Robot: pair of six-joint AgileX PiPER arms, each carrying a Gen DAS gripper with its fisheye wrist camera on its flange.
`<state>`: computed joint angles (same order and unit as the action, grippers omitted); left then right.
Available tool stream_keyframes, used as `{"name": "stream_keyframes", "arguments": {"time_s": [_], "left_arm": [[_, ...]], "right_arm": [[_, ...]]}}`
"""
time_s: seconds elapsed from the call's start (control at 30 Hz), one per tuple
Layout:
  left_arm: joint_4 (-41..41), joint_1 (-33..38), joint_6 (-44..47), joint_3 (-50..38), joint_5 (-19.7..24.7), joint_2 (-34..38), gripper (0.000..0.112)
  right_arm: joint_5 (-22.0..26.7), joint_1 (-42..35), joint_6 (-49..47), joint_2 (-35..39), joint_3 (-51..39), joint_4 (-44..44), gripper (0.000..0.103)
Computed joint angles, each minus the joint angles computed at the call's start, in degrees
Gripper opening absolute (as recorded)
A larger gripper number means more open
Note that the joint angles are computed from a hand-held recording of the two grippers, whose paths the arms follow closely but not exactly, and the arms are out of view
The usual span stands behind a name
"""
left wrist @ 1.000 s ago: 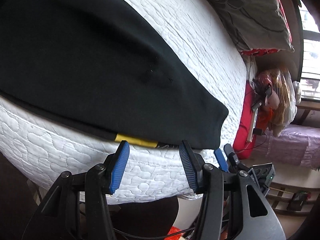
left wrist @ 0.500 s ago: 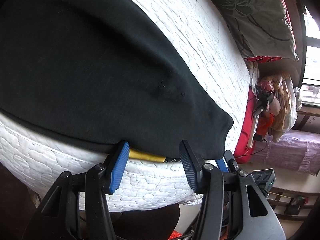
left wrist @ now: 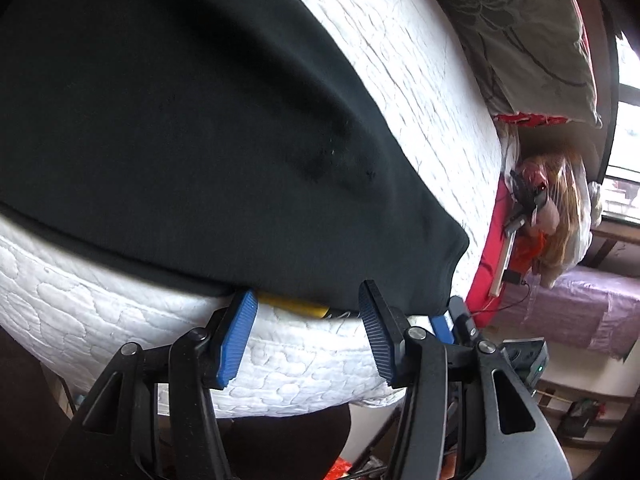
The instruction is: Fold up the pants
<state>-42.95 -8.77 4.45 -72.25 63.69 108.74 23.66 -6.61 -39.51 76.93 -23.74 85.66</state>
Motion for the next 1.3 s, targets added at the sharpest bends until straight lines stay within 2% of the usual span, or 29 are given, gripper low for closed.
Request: {"name": "stream_keyframes", "arguments": {"time_s": [0.13, 0.5, 0.53, 0.57, 0.6, 0.63, 0.7, 0.8, 0.87, 1.0, 1.1, 1.23, 1.3], "left_arm": [[-2.04, 0.54, 0.71, -0.19, 0.56, -1.13, 0.050], [1.86, -1.69, -4.62, -3.37, -0.67, 0.97, 0.049], [3.06, -2.17, -5.53, -3.54, -0.94, 0.77, 0.046], [5.62, -3.15, -7.42, -4.29, -1.18, 0.71, 0.033], [7.79, -3.79, -8.96, -4.86, -1.24, 0.68, 0.015], [8.56, -3.83, -9.53, -5.12, -1.04, 0.80, 0.008], [6.89, -2.66, -8.69, -4.66, -0.18, 0.84, 0.002], [4.76, -0.50, -6.06, -2.15, 0.98, -1.46, 0.002], [4.70, 0.21, -4.42, -0.38, 0.19, -2.74, 0.002], [4.81, -0.77, -5.11, 0.53, -1.41, -1.00, 0.002], [4.29, -0.48, -4.23, 1.06, -1.20, -1.84, 0.003], [1.78, 1.56, -2.04, 3.89, 0.10, -4.63, 0.004], [0.15, 1.98, -0.37, 6.24, -0.07, -6.37, 0.012]], "right_arm": [[0.76, -0.74, -1.16, -0.18, 0.54, 0.55, 0.039], [3.01, -3.45, -6.91, 1.35, 1.53, 4.53, 0.038], [3.38, -3.89, -8.01, 1.99, 1.65, 5.72, 0.036], [3.56, -4.19, -9.25, 2.59, 1.81, 7.06, 0.031], [2.80, -3.94, -9.35, 3.00, 1.75, 7.14, 0.019], [1.92, -3.56, -8.68, 3.18, 1.59, 6.46, 0.012], [2.19, -3.84, -9.16, 2.37, 2.12, 6.96, 0.006], [2.19, -3.23, -7.32, -2.33, 3.25, 5.07, 0.006], [2.97, -3.29, -6.77, -5.04, 4.36, 4.11, 0.006], [0.91, -1.71, -9.29, -0.95, 5.29, 6.35, 0.006], [2.06, -2.45, -13.56, 0.57, 6.43, 10.92, 0.011], [4.08, -6.46, -3.54, -3.80, 6.33, -0.58, 0.021], [5.76, -10.58, -3.11, -6.41, 6.73, -2.86, 0.025]]}}
